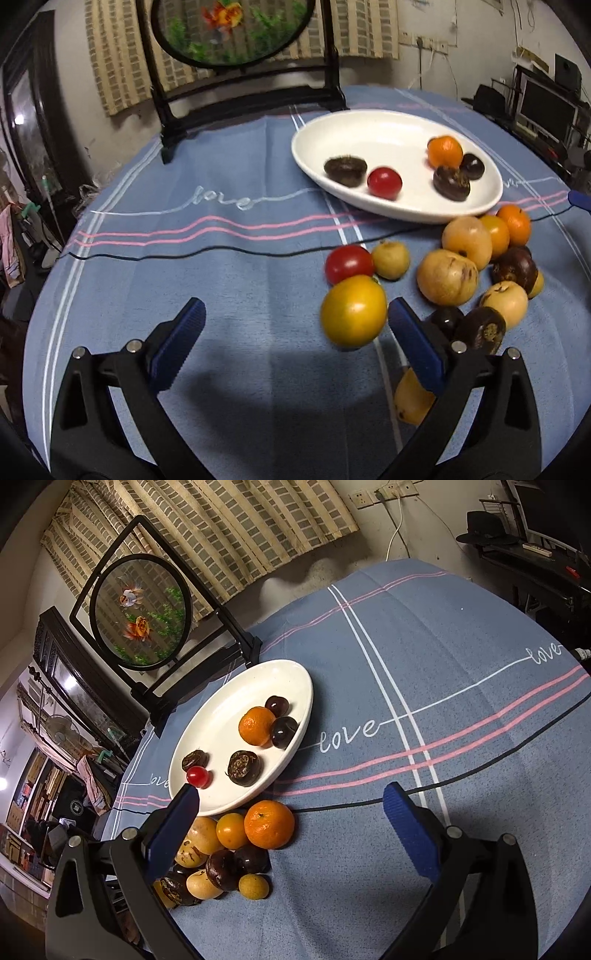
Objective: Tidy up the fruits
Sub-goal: 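Move the left gripper to the yellow round fruit and close on it, then lift the yellow fruit with left while right approaches a small yellow-green fruit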
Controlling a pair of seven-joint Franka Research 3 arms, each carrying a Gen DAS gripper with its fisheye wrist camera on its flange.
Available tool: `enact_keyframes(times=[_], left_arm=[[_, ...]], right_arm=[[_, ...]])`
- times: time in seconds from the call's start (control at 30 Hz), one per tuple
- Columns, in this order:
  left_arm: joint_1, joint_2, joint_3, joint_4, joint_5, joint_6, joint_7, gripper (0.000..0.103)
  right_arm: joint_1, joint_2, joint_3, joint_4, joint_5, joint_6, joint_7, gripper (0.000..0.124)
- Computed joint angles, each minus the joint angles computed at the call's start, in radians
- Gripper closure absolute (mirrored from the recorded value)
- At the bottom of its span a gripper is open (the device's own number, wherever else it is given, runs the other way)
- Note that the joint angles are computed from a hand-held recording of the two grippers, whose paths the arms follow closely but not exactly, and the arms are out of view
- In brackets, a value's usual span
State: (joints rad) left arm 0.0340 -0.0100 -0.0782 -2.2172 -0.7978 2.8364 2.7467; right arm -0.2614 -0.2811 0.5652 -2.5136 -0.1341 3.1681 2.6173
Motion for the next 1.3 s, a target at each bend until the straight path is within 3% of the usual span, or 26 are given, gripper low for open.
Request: enact_keyframes(times=[0.17, 0.3, 0.4, 0.5, 0.7, 0.9, 1.0, 1.13, 1.2, 1.27, 1.3], left_arm=[[0.01, 0.014, 0.003, 0.007, -0.001, 0.096, -0.026, 0.002], [0.05, 0.025, 0.017, 0.057, -0.039, -0.021, -0.075, 0.002], [0.047, 0.025, 0.001, 0.043, -0.023, 0.002, -0.054, 0.003], [0.039, 0.023, -0.011, 0.029, -0.056, 0.025, 0.003, 0.005], [0.043, 0.034, -0.001, 0.049, -0.027, -0.05, -0.028, 0.03], [0.061, 0.056, -0.011, 0.068, 0.041, -0.082, -0.105, 0.04], [0.076, 0.066, -0.01, 0.094, 0.038, -0.148, -0.123, 0.061], [0.082, 0.066, -0.016, 0.096, 0.045, -0.157, -0.137, 0.063], [0.082, 0.066, -0.017, 0.094, 0.048, -0.154, -0.141, 0.063], [0.082, 0.065, -0.018, 0.093, 0.051, -0.153, -0.146, 0.063], [0.081, 0.065, -0.018, 0.092, 0.052, -0.15, -0.147, 0.063]], right_arm=[[0.008, 0.0, -0.01, -0.001, -0.001, -0.002, 0.003, 0.024], [0.009, -0.003, -0.008, -0.005, 0.006, 0.012, -0.002, 0.024], [0.019, -0.001, -0.012, -0.005, 0.019, 0.022, -0.026, 0.024], [-0.017, -0.008, 0.028, -0.001, 0.018, 0.017, -0.032, 0.024], [-0.007, 0.009, 0.02, 0.007, 0.022, 0.006, -0.034, 0.024], [-0.001, 0.014, 0.017, 0.015, -0.008, -0.004, -0.03, 0.024], [-0.01, 0.019, 0.031, 0.027, -0.045, -0.024, -0.025, 0.024], [0.035, 0.014, 0.006, 0.024, -0.111, -0.068, -0.03, 0.024], [0.012, -0.01, 0.04, 0.01, -0.176, -0.073, 0.004, 0.029], [-0.029, -0.035, 0.097, 0.014, -0.256, -0.114, 0.033, 0.05], [-0.013, -0.026, 0.09, 0.022, -0.276, -0.135, 0.022, 0.054]])
